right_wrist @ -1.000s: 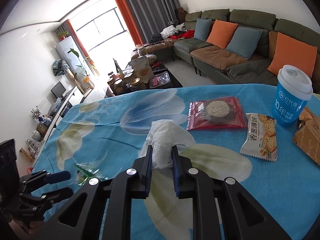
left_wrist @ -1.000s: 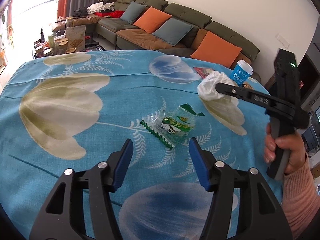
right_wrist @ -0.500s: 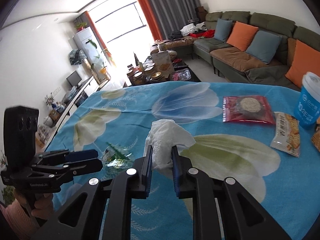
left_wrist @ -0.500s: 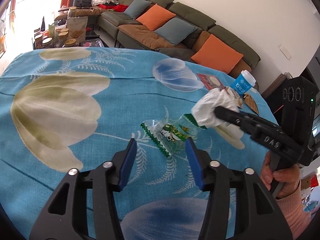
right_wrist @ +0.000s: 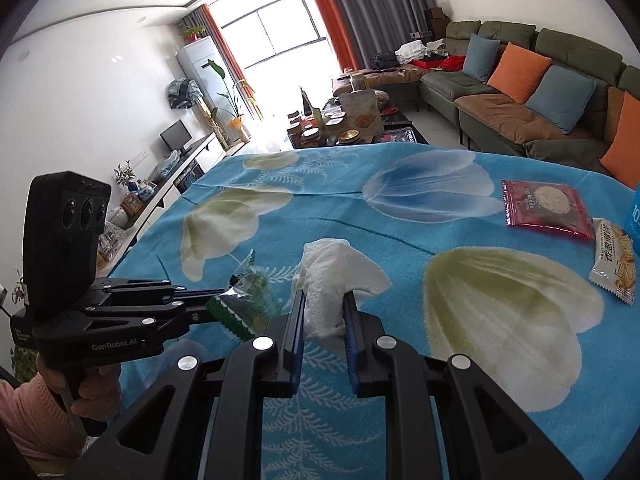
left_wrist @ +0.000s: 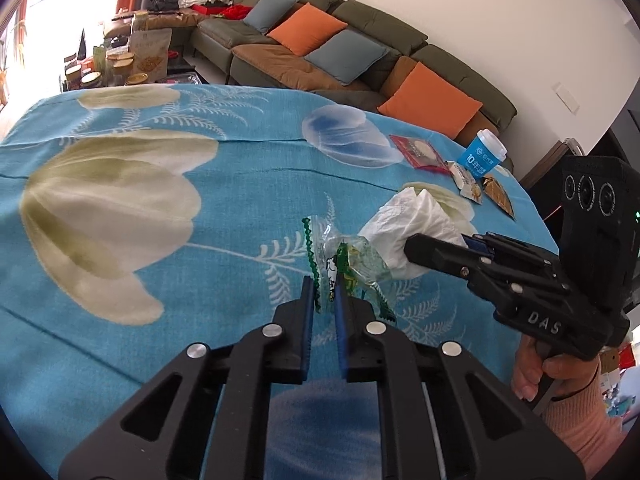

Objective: Collect trash
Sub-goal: 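Carry the plastic packet and tissue over the teal bin with both tools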

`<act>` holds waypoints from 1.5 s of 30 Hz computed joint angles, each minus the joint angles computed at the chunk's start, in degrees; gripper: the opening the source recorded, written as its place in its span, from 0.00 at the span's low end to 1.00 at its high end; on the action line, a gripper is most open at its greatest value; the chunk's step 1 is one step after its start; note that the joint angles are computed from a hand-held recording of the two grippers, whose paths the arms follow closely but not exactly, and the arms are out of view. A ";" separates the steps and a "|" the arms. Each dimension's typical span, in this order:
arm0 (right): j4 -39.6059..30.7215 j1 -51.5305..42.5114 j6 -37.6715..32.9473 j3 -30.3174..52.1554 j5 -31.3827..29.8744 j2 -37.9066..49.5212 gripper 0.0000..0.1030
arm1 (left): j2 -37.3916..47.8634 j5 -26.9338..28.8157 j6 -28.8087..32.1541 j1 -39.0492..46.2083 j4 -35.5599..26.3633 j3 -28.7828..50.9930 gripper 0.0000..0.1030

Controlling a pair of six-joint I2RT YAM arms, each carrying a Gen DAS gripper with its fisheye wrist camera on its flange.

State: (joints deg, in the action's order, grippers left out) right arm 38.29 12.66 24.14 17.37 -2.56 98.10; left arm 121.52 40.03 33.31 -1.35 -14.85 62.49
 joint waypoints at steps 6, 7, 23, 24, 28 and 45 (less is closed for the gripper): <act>2.11 2.64 2.31 -2.49 1.15 -2.61 0.16 | -5.41 -0.04 2.97 4.41 3.46 -6.33 0.09; 2.49 3.72 2.85 -2.66 1.75 -2.79 0.16 | -6.09 0.22 3.67 5.23 3.44 -6.94 0.09; 2.81 22.08 8.21 3.16 10.14 -0.67 0.16 | -11.25 3.26 12.80 23.80 1.58 -10.44 0.09; 2.65 23.16 8.42 4.12 10.51 0.03 0.16 | -11.02 3.43 13.36 24.88 1.13 -10.07 0.09; 1.61 26.40 8.87 7.36 11.25 2.18 0.16 | -10.48 3.70 14.59 28.36 0.69 -9.31 0.09; -1.97 32.67 7.77 19.10 10.45 9.34 0.16 | -7.95 5.61 17.68 39.05 -2.77 -4.34 0.09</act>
State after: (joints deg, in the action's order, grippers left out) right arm 36.32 45.33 31.91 36.47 7.88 107.44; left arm 113.58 45.64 50.99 37.70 -17.62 58.15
